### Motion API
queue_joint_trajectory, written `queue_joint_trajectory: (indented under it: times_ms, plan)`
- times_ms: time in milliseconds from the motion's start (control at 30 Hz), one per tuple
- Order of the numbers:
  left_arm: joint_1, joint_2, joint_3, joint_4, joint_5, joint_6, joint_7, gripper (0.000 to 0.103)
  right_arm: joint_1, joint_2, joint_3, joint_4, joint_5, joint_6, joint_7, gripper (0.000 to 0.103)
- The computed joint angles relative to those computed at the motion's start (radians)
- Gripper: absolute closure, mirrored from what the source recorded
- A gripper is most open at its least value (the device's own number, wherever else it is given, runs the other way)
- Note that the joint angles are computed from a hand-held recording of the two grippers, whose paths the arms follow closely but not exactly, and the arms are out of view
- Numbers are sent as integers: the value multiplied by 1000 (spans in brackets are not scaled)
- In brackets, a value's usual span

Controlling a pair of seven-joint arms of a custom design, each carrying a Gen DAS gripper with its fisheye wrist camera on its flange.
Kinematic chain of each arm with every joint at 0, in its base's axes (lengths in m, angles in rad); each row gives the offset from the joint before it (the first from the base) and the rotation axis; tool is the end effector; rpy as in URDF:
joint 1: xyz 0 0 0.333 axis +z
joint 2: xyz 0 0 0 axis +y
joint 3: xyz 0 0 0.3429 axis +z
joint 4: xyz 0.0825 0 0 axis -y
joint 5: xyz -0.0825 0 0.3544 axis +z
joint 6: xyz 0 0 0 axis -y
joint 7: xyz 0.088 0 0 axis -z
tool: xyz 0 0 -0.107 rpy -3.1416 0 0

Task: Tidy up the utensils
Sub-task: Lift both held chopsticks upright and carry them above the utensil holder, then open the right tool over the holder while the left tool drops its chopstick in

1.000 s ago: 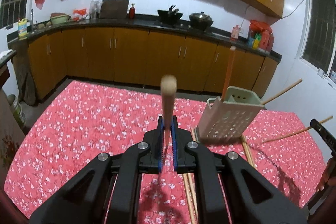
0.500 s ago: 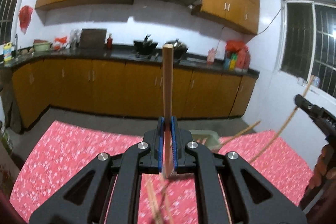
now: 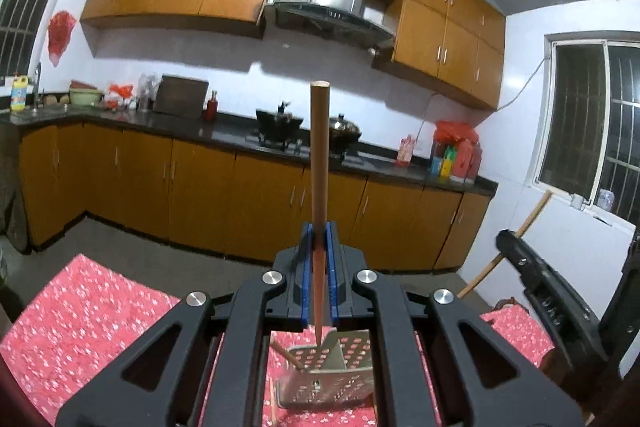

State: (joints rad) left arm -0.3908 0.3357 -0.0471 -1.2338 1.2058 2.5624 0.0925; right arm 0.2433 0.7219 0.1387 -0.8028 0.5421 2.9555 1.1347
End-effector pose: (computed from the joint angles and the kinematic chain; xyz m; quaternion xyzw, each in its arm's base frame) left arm 0.6156 -0.2952 0.7185 -0.6334 0.4470 -0.4729 0.4188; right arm 0.7336 0.1937 0.6962 -0.5862 0.4539 -0.2971 0.6018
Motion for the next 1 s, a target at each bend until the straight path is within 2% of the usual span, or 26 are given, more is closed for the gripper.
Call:
queue_joint_trajectory:
  times_ms: [100, 200, 267, 500, 567, 633, 733, 800, 867, 900, 1000]
  plan:
    - [15, 24, -11, -1, -50, 18, 40, 96, 5, 0, -16, -17, -14, -50, 25, 94]
    - [19, 37, -15, -6, -103, 20, 84, 96, 0, -24, -5, -67, -6, -36, 4, 92]
    - [17, 33, -12, -16, -117, 25, 92, 95, -9, -52, 14, -116, 12, -15, -31, 86]
    - [11, 3, -7, -41, -108, 31, 75, 94, -63, -164, 94, -278, 135, 51, -177, 80]
    - [7, -17, -5, -62, -85, 31, 50, 90, -99, -206, 140, -338, 205, 80, -252, 76]
    - [2, -44, -2, -91, -44, 24, 4, 74, -126, -250, 166, -395, 276, 94, -316, 76]
    - [10, -88, -13, -141, 11, 23, -62, 73, -161, -316, 180, -489, 387, 107, -400, 76]
    - [19, -135, -25, -199, 58, 27, -129, 73, -159, -360, 142, -565, 421, 105, -404, 76]
    - [30, -190, -43, -273, 114, 19, -202, 73, -127, -389, 69, -638, 395, 91, -356, 76]
    - [38, -210, -54, -303, 126, 11, -222, 73, -94, -399, 9, -679, 337, 72, -288, 76]
    - [71, -259, -93, -400, 92, -16, -222, 73, -35, -394, -112, -739, 162, -38, -102, 76]
